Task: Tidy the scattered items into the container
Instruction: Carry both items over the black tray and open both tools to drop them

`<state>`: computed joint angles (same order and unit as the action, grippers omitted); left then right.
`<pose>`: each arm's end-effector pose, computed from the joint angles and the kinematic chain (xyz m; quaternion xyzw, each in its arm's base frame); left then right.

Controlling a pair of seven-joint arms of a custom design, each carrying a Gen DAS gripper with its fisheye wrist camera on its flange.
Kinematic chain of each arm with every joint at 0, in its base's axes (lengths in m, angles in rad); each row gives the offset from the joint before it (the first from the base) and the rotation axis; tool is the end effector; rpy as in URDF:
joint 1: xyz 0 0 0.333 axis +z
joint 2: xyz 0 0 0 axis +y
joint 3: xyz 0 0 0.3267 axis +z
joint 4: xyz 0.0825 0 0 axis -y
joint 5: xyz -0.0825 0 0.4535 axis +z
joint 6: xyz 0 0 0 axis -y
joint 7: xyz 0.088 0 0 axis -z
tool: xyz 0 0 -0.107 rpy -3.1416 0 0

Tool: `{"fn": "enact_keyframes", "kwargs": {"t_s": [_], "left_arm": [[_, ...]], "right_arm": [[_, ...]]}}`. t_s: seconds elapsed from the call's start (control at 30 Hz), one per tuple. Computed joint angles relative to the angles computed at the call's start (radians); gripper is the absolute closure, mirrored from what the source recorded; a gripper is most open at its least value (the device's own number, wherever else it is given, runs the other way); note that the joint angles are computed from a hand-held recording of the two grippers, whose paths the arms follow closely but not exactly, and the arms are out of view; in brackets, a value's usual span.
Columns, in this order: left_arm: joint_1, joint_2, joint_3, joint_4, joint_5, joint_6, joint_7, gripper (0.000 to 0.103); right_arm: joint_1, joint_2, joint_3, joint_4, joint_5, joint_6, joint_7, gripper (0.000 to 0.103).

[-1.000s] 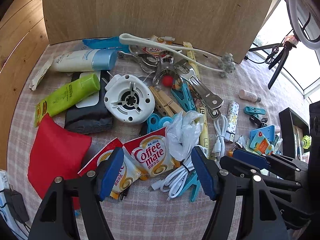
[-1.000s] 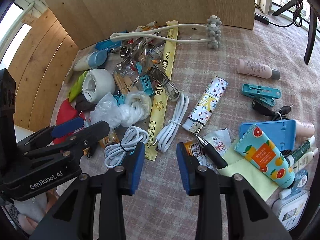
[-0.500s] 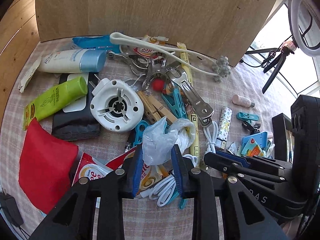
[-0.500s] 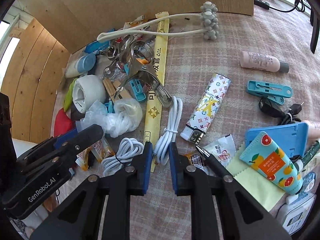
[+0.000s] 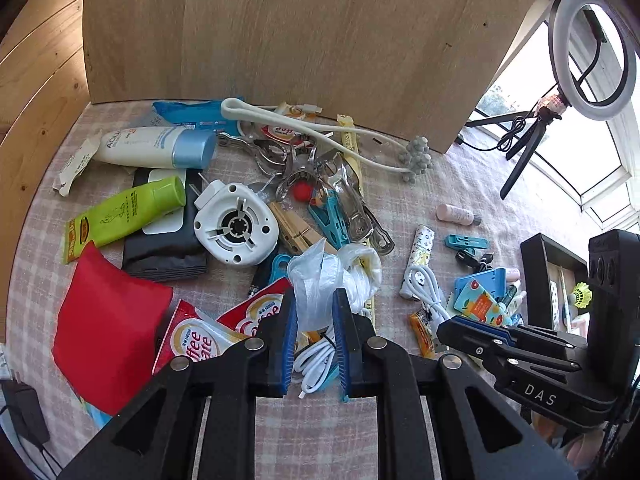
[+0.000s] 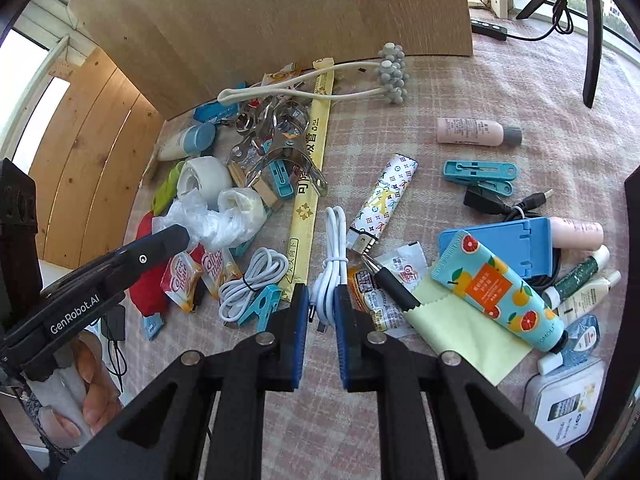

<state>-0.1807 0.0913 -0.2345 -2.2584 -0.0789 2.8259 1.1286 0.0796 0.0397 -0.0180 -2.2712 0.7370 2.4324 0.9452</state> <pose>0.5690 -0.2457 0.3375 -0.7209 0.6507 -0.2324 0.0536 0.5855 0.0381 0.3163 -0.7313 0.6319 0.0711 0.2467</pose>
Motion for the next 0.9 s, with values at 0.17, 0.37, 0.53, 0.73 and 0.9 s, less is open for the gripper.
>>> {"fn": "enact_keyframes", "kwargs": {"t_s": [0.17, 0.37, 0.53, 0.73, 0.9], "left_arm": [[-0.019, -0.028, -0.02, -0.003, -0.032, 0.006, 0.039, 0.087], [-0.066, -0.005, -0.053, 0.06, -0.081, -0.003, 0.122, 0.087], [-0.11, 0.065, -0.102, 0.168, -0.096, -0.028, 0.188, 0.087], [-0.172, 0.177, -0.16, 0.32, -0.071, -0.081, 0.242, 0.087], [-0.243, 0.265, -0.171, 0.444, 0.006, -0.133, 0.222, 0.087]], "right_arm": [[-0.02, -0.099, -0.028, -0.075, 0.016, 0.034, -0.035, 0.09], [-0.069, -0.192, -0.084, -0.14, -0.011, 0.08, -0.023, 0.09], [-0.147, -0.251, -0.144, -0.184, -0.055, 0.134, 0.009, 0.09], [-0.247, -0.263, -0.2, -0.193, -0.109, 0.185, 0.063, 0.09], [-0.308, -0.247, -0.213, -0.191, -0.168, 0.25, 0.115, 0.09]]}}
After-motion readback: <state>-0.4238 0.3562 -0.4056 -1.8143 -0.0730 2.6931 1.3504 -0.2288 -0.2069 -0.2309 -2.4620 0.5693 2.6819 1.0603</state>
